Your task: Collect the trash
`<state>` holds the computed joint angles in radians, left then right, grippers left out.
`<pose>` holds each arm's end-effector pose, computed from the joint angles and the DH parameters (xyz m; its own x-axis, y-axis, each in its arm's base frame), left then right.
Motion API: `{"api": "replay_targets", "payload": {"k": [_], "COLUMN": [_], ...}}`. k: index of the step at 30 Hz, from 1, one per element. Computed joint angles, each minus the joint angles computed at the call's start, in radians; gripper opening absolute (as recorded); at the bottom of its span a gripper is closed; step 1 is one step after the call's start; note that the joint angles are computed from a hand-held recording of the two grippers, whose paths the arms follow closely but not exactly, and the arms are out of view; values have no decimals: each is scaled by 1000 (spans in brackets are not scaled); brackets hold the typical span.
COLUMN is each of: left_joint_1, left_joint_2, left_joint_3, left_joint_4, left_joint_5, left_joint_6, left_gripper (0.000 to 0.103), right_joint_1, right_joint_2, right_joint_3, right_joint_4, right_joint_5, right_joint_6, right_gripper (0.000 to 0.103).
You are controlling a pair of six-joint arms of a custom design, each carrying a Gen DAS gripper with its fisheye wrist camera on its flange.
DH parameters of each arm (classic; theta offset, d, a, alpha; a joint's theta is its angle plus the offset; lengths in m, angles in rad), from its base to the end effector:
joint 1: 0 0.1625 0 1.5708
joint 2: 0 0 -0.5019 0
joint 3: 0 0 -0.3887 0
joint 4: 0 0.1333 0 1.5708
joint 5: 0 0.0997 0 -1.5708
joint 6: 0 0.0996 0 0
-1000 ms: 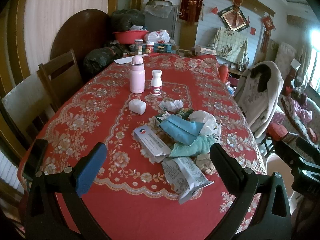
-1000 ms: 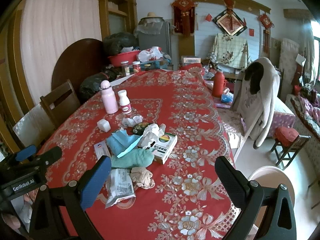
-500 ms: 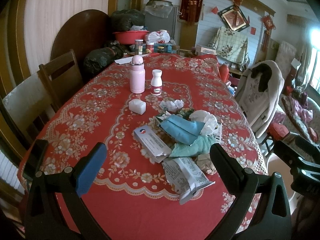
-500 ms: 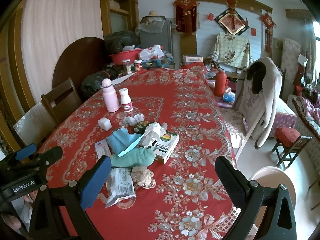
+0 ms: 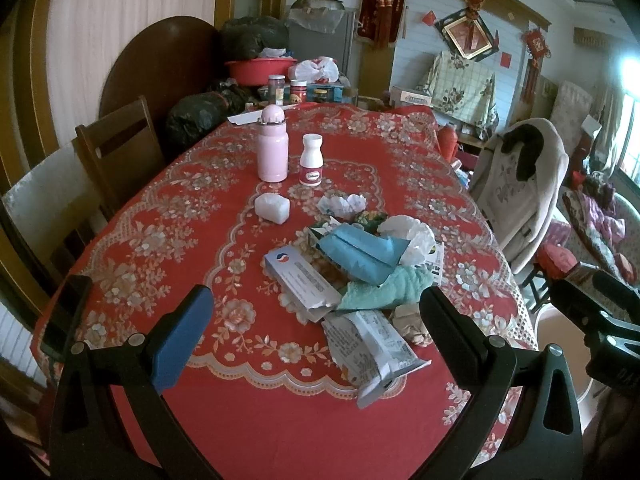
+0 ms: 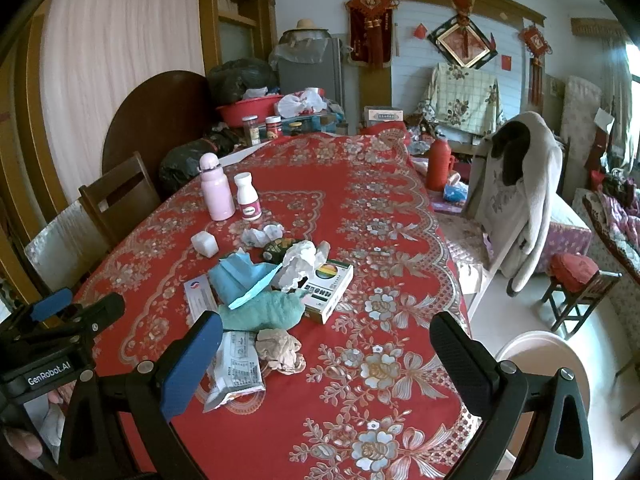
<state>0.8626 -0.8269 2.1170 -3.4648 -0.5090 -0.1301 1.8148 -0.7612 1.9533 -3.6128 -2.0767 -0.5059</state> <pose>-0.1951 -0.5665 0.1750 -0.7563 -0.1403 -0.6390 0.4410 0.6122 -0.6563 0.2367 -0.5989 0.1649 -0.7422 -0.1862 0.6438 -0.5934 0.6291 -0.5021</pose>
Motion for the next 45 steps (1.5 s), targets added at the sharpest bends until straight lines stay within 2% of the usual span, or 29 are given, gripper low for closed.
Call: {"api": "replay_targets", "payload": {"k": [10,16,20,22,24,26,30,35,38,45], "left_joint_1": [10,27,46,60,75,92,126,185,227,290], "left_joint_2": [9,-5,-11,-14,-14,-13,-1,27,54,130], "left_joint_3": [12,9,4,2,-5,-21,-77,-203,-309,-489], "left_joint_4": [35,147,216,242,253,264,276,343,448,578], "left_joint_5": [3,-8,-25,-39,-56,-83,-132,-223,-287,-399], "left_joint_6": [-51,-131,-173,-193,-203,-201,-171,-140,-154,-173], "left_gripper": [102,102,102,102,102,102,102,102,102,102], "right_joint_1": [-19,-31,-54,-67,-83,-91,-105,-121,-126,-135], "right_joint_2": [-15,-14,-10,-4,3,20,53,98,125,168], "right_joint_3": [16,12,-3,-15,-33,-57,-111,-179,-222,-280], "right_joint_4": [28,68,151,201,264,309,385,450,494,532], "right_joint_5": [-2,2,37,58,83,90,108,112,111,107], "right_joint_6": [2,16,27,40,56,63,82,109,131,144], "right_gripper": [103,103,103,99,89,88,87,87,87,87]}}
